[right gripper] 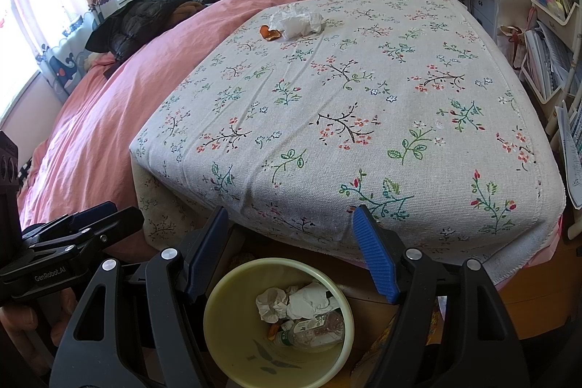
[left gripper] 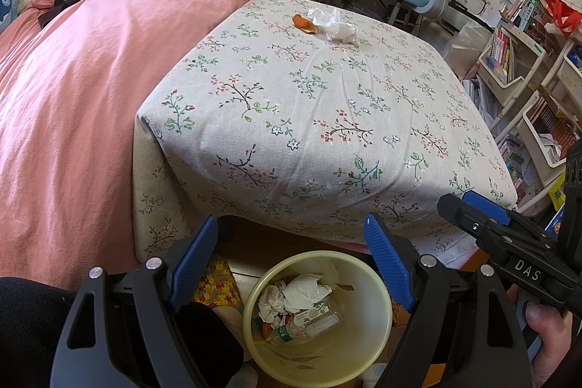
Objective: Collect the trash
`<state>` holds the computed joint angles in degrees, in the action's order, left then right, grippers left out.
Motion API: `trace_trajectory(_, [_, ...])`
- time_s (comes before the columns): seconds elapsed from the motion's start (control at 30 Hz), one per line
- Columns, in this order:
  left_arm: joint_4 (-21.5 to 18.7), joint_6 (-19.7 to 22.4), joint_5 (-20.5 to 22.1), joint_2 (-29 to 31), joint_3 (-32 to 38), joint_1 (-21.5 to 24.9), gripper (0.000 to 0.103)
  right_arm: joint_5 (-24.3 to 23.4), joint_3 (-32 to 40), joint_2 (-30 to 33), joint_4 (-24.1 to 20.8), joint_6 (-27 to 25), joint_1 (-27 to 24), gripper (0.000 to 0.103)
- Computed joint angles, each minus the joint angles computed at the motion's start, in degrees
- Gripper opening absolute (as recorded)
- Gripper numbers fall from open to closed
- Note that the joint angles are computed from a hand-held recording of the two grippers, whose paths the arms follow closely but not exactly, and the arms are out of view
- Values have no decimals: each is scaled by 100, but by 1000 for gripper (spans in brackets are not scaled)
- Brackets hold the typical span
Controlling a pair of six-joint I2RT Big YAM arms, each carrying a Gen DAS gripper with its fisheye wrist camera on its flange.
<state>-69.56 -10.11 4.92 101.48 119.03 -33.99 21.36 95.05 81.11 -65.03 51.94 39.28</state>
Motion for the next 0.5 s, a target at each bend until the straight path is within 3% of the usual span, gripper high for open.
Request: trace_trajectory(0.5, [5, -13, 10, 2, 12, 6, 79, 5, -12, -12, 4, -48, -19, 68])
